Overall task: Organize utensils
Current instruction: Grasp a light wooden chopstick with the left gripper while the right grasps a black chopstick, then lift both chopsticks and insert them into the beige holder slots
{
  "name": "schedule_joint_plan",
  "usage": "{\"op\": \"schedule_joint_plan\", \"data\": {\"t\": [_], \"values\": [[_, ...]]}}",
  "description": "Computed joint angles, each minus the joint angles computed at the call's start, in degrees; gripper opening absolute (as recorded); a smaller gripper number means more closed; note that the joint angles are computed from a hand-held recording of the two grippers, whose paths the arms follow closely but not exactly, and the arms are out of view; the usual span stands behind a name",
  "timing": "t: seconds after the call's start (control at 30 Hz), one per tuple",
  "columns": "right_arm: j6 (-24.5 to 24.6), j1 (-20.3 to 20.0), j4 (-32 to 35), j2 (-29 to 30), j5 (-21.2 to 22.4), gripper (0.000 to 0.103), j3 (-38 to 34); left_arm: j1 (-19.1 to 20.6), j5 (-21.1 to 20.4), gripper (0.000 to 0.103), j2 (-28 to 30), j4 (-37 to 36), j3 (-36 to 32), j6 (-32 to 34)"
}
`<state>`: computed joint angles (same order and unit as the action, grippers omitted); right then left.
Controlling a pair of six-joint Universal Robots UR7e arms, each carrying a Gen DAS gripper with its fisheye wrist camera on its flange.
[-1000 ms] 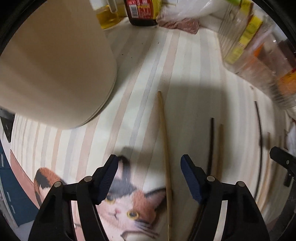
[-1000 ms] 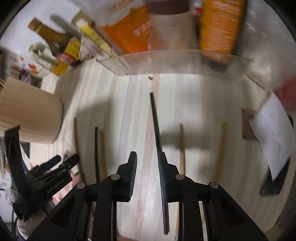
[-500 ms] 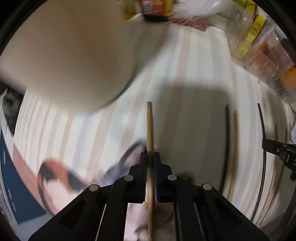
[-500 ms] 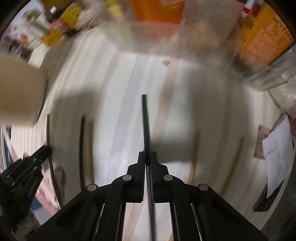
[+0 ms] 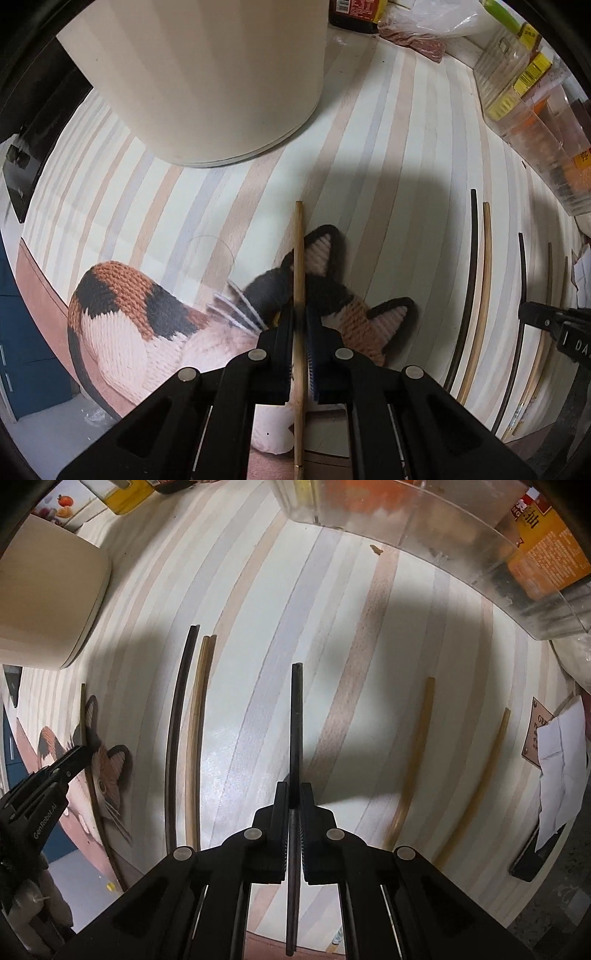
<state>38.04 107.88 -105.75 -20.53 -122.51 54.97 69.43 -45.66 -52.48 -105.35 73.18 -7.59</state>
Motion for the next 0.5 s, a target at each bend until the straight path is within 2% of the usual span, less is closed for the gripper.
{"op": "schedule_joint_plan", "data": {"t": [0.1, 0.2, 0.27, 0.33, 0.5], "values": [[-0.1, -0.2, 1.4, 0.7, -0.5, 0.005, -1.9, 0.0, -0.3, 0.005, 1.9, 1.8, -3.6, -0.3], [-0.1, 0.6, 2.5, 2.2, -2.8, 0.005, -3.7, -0.2, -0.9, 0.004, 0.9, 1.2, -2.2, -1.4], [-1.1, 1.0, -0.6, 1.8, -3.2, 0.005, -1.9, 0.3, -1.3, 0.004, -0.5, 1.0, -1.4, -1.6], [-0.6, 1.0, -5.3, 0.0, -1.8, 0.005, 1.5, 0.3, -1.5, 0.004, -1.7, -0.2, -0.9, -1.1], [-2.1, 2.5, -15.6, -3.7, -0.9, 0.005, 7.6, -1.2, -2.3, 0.004, -4.5, -3.7, -0.1, 1.5]]}}
